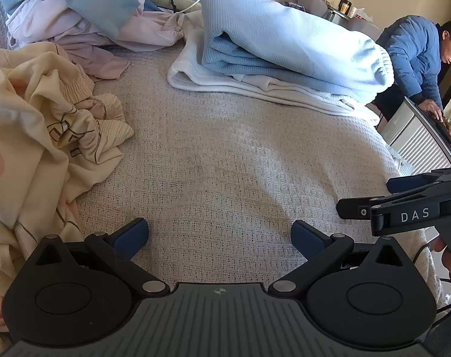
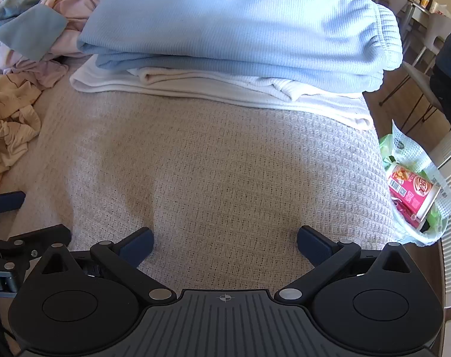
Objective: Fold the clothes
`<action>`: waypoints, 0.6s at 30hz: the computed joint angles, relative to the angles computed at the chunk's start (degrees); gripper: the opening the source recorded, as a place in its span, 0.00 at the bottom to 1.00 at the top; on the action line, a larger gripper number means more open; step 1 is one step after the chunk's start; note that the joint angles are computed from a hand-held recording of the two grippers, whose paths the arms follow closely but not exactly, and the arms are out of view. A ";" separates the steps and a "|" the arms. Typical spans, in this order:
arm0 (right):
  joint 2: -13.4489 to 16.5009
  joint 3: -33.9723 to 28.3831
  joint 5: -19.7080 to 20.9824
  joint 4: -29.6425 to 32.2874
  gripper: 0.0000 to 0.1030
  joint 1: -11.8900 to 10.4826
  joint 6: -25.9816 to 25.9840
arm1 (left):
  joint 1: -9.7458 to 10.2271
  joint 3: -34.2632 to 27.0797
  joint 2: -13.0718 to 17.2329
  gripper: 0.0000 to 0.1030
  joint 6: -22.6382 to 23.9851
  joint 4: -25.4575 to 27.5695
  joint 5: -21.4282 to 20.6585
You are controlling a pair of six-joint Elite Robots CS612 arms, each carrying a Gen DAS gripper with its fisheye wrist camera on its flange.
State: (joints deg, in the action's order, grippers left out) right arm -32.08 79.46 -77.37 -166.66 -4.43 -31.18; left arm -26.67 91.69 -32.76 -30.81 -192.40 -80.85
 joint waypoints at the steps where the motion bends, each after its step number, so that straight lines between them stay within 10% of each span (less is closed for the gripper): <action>1: 0.02 -0.01 -0.02 -0.02 1.00 0.01 -0.02 | 0.02 -0.01 0.01 1.00 0.03 0.00 -0.03; 18: 0.13 -0.08 -0.37 -0.36 1.00 0.11 -0.41 | -0.06 -0.01 -0.03 1.00 0.37 0.27 0.17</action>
State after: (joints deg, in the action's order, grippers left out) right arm -31.94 79.38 -77.74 -167.02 -4.31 -31.59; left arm -26.73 91.67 -32.79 -30.44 -192.13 -80.68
